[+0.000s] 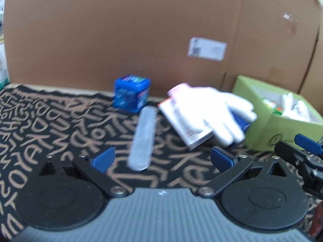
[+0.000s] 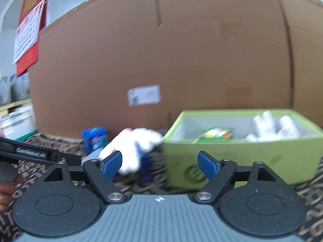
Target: Organize objects
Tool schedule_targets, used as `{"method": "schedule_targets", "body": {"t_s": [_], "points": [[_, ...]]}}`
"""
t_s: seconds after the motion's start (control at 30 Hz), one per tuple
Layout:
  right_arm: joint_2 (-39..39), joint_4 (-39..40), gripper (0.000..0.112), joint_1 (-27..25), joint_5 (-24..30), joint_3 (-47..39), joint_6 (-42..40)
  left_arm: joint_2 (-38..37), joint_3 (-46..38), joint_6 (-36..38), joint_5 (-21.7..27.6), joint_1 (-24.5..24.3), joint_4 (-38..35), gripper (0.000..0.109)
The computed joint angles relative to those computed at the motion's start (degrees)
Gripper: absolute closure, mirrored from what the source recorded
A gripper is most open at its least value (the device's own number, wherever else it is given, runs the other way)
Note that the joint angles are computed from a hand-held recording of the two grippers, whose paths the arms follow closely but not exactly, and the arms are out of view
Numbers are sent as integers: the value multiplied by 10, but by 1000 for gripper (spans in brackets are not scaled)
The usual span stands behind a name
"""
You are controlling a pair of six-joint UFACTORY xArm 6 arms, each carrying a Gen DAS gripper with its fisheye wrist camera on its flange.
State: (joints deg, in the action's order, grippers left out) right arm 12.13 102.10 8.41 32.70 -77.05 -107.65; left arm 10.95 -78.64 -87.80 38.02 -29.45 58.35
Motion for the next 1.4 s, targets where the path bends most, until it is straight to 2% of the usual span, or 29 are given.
{"method": "schedule_targets", "body": {"t_s": [0.07,0.17,0.23,0.33,0.4,0.47,0.5,0.6,0.77,0.93,1.0,1.03,1.07,1.1,1.13,1.17,1.3,1.37,1.4], "points": [[-3,-20,27,12,-5,11,6,1,2,12,1,6,4,6],[-9,-30,27,26,-16,21,-4,22,-21,40,14,15,5,15],[-15,-21,27,30,-22,26,-21,43,-42,76,0,28,-19,20],[-13,-25,27,32,-25,21,-12,83,-86,125,12,40,-62,30],[-16,-37,27,29,-19,25,3,94,-94,147,9,49,-93,43],[-16,-47,27,31,-18,23,8,94,-90,149,10,51,-79,60],[-13,-51,27,34,-20,18,9,89,-84,153,6,50,-78,79],[0,-58,27,46,-21,-6,2,68,-57,157,-14,50,-93,81],[48,-86,28,82,-45,-79,8,40,-17,136,-20,36,-65,82],[128,-116,32,129,-123,-182,-9,25,4,123,-37,38,-57,82],[165,-162,32,144,-165,-222,18,23,7,121,-40,38,-53,82],[180,-204,38,149,-180,-236,53,24,6,120,-40,38,-52,82],[191,-231,54,151,-185,-245,70,24,6,121,-41,38,-50,81],[197,-238,61,153,-194,-249,63,23,8,119,-43,39,-46,81],[194,-226,91,158,-210,-245,33,22,11,116,-46,39,-41,81],[183,-199,101,160,-217,-235,-12,22,13,113,-47,39,-38,81],[96,-121,101,145,-179,-151,-58,23,10,115,-47,38,-42,81],[50,-164,101,141,-172,-94,-9,19,11,124,-44,35,-58,81],[24,-190,101,132,-152,-62,19,15,15,129,-47,33,-67,81]]}}
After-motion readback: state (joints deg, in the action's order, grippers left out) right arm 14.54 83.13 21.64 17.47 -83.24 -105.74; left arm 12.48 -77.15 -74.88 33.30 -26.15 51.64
